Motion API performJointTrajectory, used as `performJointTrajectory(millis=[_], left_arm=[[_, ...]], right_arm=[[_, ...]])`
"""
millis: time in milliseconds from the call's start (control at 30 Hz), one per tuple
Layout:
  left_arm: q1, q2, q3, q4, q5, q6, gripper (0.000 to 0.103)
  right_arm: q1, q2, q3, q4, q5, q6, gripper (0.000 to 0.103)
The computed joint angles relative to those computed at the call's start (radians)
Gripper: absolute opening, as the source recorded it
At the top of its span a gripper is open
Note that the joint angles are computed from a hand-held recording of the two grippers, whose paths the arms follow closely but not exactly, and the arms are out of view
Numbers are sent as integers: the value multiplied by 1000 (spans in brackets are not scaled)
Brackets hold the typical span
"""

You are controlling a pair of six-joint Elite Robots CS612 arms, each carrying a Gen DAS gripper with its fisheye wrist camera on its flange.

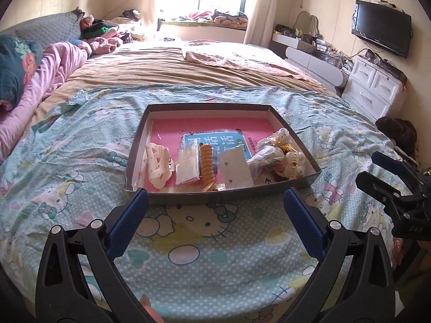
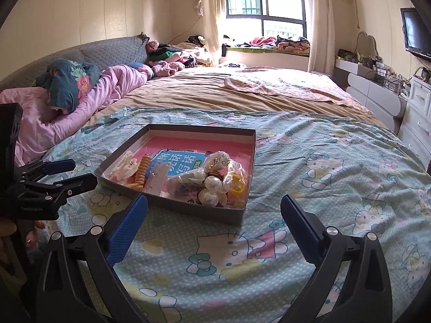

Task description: Organize jewelry

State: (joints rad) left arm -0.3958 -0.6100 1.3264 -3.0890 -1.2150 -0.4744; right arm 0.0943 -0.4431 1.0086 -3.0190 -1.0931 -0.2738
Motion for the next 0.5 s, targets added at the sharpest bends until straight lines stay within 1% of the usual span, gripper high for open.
performJointTrajectory(millis=[167, 400, 500], left_arm=[[-9, -19, 43, -12, 8, -22, 93], [-20, -34, 88, -24, 17, -50, 94], [-22, -35, 96, -27, 21, -59, 93]], right_arm=[[-2, -17, 46, -11, 11, 9, 98], [0, -33, 86, 28, 22, 19, 98], [3, -38, 96, 31, 22, 5, 98]])
